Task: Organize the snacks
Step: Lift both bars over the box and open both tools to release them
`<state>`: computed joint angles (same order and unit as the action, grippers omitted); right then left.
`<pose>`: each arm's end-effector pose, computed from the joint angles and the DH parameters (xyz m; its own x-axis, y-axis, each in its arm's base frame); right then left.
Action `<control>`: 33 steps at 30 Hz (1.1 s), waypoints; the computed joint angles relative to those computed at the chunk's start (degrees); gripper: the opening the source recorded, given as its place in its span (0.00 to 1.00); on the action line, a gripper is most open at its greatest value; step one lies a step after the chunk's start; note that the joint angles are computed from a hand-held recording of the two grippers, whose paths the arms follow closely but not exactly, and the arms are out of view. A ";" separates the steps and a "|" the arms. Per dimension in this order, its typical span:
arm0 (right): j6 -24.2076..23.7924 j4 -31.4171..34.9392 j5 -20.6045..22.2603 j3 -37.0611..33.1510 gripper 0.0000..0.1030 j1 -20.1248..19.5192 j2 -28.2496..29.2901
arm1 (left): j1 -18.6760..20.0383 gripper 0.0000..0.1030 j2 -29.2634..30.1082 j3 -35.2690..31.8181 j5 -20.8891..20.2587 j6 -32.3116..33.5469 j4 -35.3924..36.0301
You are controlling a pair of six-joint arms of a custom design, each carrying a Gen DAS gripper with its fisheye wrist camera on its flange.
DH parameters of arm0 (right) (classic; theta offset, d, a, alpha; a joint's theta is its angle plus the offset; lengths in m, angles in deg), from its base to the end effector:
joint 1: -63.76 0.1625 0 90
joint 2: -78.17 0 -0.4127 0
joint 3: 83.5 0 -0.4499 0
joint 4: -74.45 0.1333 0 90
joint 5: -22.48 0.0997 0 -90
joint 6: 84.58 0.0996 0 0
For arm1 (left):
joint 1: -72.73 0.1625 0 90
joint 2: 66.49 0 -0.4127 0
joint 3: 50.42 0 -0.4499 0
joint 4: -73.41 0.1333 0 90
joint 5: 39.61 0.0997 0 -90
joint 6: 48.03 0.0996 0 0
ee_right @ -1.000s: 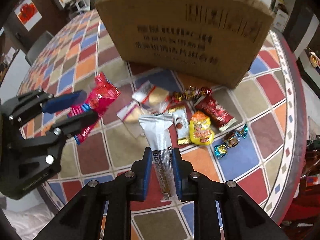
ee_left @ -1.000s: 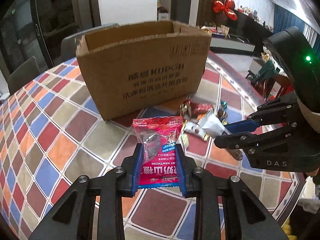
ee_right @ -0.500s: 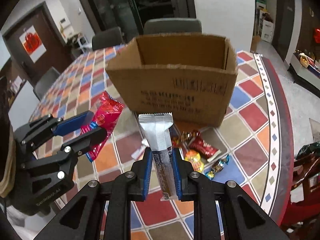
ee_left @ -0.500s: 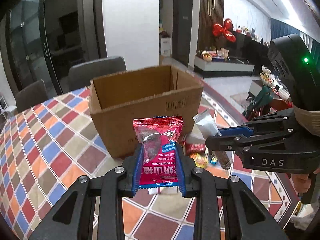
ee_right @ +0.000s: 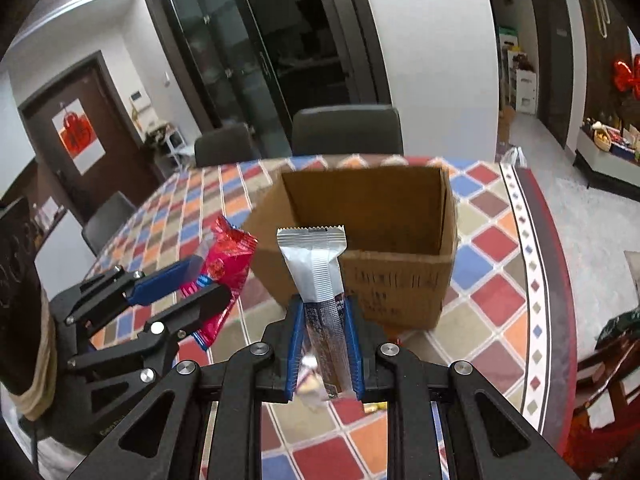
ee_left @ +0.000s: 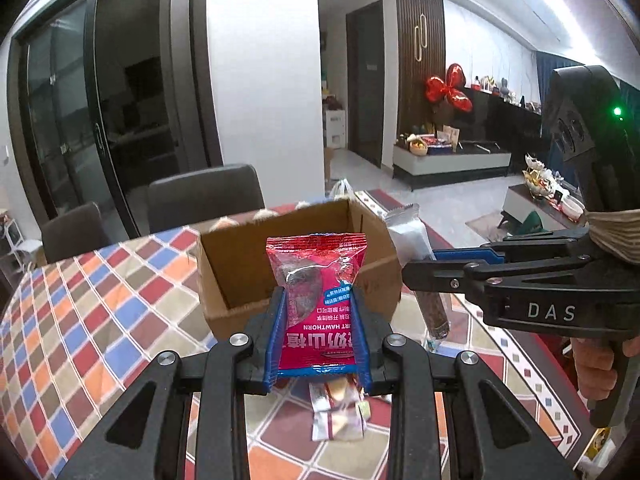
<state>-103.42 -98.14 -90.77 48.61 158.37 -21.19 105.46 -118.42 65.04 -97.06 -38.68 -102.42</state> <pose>0.1295 -0.4365 0.3435 -0.8730 0.0071 0.4877 -0.3526 0.6817 -0.6411 -0.3861 -0.4703 0.0448 -0.4927 0.6720 -0.5528 0.8699 0.3963 -0.2935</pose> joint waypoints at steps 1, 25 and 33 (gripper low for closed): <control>-0.26 -0.52 0.32 -0.40 0.20 0.07 0.18 | -0.04 0.29 0.33 -0.63 0.27 0.51 -0.45; -1.36 -2.49 -0.12 -13.76 0.20 -0.48 10.28 | 5.10 0.29 9.35 -16.55 0.47 2.05 4.44; -2.37 -0.78 -3.70 -15.96 0.20 -1.12 13.36 | 6.68 0.30 11.52 -20.58 -0.40 -1.49 11.73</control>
